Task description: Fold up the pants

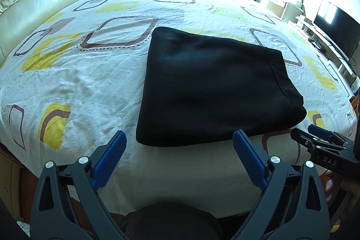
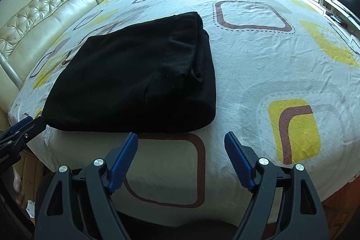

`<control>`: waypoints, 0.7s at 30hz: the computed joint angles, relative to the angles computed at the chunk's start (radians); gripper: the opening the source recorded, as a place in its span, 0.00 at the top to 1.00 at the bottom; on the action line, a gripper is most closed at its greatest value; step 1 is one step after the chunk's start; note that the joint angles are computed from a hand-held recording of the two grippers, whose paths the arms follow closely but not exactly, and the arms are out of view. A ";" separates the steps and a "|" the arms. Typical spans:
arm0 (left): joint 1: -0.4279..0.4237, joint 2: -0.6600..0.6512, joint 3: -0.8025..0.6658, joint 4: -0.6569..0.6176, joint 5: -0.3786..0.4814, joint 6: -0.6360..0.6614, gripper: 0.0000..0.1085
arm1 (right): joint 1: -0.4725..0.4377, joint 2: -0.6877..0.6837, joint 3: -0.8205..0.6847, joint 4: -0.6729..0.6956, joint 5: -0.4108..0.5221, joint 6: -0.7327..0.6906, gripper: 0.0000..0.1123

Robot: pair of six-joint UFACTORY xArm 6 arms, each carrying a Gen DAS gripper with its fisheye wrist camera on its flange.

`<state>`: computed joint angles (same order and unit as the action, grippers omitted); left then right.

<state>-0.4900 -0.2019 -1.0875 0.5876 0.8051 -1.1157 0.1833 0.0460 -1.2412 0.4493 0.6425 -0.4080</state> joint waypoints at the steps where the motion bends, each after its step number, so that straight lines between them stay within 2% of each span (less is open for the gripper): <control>1: 0.001 -0.001 0.001 -0.001 -0.001 -0.001 0.12 | 0.000 0.000 0.000 -0.001 0.001 0.001 0.31; 21: -0.013 -0.004 -0.011 0.054 0.028 -0.021 0.12 | -0.001 0.004 -0.006 0.007 0.021 -0.016 0.31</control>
<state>-0.5033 -0.2058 -1.0988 0.6413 0.8334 -1.1370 0.1824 0.0500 -1.2472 0.4565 0.6639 -0.4237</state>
